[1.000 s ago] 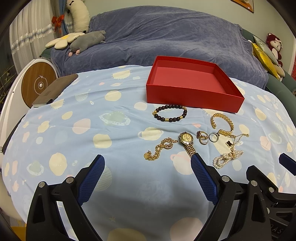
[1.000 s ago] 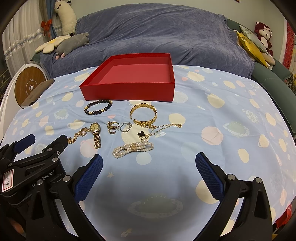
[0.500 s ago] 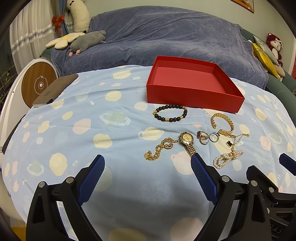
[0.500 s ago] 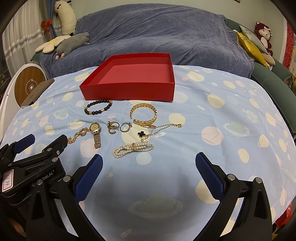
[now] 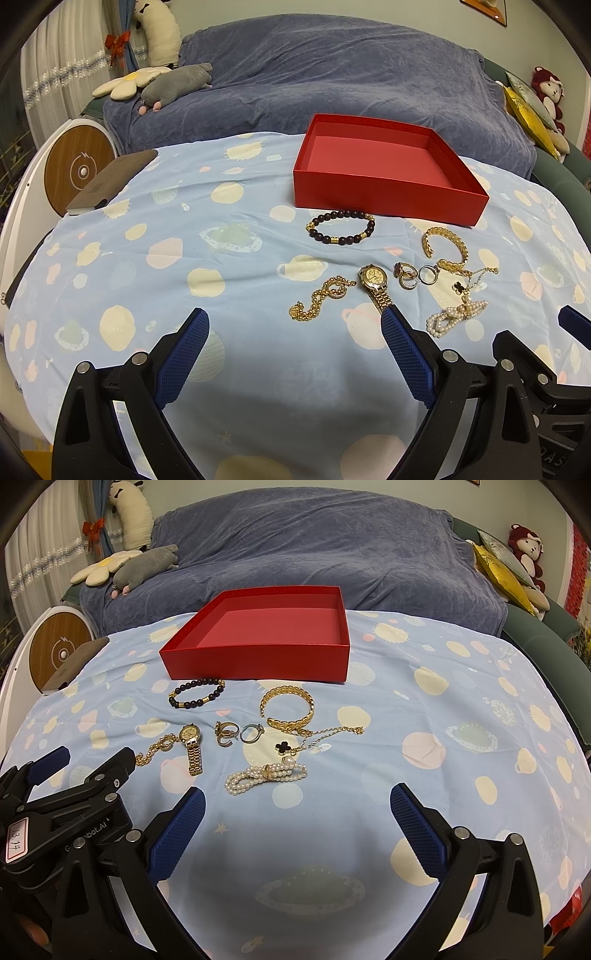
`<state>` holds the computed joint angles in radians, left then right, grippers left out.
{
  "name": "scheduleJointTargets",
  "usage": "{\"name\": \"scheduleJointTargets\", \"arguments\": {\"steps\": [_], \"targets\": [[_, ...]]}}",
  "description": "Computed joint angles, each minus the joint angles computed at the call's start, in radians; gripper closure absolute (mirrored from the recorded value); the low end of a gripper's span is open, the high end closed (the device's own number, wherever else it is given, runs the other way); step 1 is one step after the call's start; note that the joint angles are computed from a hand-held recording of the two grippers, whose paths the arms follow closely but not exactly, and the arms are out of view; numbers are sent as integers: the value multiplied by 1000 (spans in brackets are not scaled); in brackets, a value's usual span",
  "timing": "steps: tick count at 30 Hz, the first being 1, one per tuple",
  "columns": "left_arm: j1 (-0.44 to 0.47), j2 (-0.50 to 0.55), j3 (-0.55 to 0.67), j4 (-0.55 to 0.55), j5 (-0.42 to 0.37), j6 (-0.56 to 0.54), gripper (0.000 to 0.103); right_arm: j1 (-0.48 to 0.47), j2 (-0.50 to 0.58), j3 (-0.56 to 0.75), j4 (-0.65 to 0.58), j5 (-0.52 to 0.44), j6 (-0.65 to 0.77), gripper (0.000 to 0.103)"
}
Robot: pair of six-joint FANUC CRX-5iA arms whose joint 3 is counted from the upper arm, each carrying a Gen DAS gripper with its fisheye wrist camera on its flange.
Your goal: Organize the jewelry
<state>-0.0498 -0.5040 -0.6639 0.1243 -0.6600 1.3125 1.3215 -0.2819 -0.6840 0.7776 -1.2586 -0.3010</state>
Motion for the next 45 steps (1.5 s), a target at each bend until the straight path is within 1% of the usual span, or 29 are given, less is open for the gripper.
{"name": "scheduleJointTargets", "arguments": {"steps": [2, 3, 6, 8, 11, 13, 15, 16, 17, 20, 21, 26, 27, 30, 32, 35, 37, 41, 45], "targets": [[2, -1, -2, 9, -1, -8, 12, 0, -2, -2, 1, 3, -1, 5], [5, 3, -1, 22, -13, -17, 12, 0, -2, -2, 2, 5, 1, 5], [34, 10, -11, 105, -53, -82, 12, -3, -1, -2, -1, 13, 4, 5], [48, 6, -23, 137, -56, -111, 12, -7, 1, -5, -9, 19, 8, 5], [64, 1, -32, 143, -49, -132, 12, -16, -5, -16, -19, 40, 8, 5], [79, 8, -33, 153, -61, -151, 10, -23, -9, -26, -20, 54, 4, 5], [89, 24, -18, 130, -80, -140, 10, -33, -11, -35, -24, 73, 2, 5], [90, 24, -17, 113, -73, -133, 10, -40, -12, -38, -29, 87, 3, 5], [98, 32, -10, 111, -90, -136, 10, -50, -12, -41, -34, 106, 5, 5], [118, 26, -28, 126, -69, -166, 10, -69, -4, -43, -44, 143, 12, 5], [120, 28, -25, 117, -72, -165, 10, -73, 0, -44, -40, 152, 12, 6], [138, 25, -52, 165, -48, -234, 10, -94, 26, -47, -15, 190, 15, 12], [139, 26, -53, 167, -47, -241, 10, -100, 31, -46, -21, 202, 19, 17], [146, 31, -64, 199, -42, -269, 10, -122, 37, -48, -36, 244, 17, 23], [151, 32, -63, 204, -46, -273, 10, -131, 43, -49, -31, 254, 10, 24], [159, 33, -72, 231, -43, -291, 10, -147, 42, -56, -7, 287, 0, 29], [161, 35, -73, 241, -45, -296, 10, -159, 43, -56, -1, 315, -4, 31], [162, 39, -69, 247, -57, -298, 10, -174, 60, -49, 14, 346, -4, 39], [165, 40, -64, 247, -65, -296, 10, -189, 82, -35, 21, 353, -3, 41]]}}
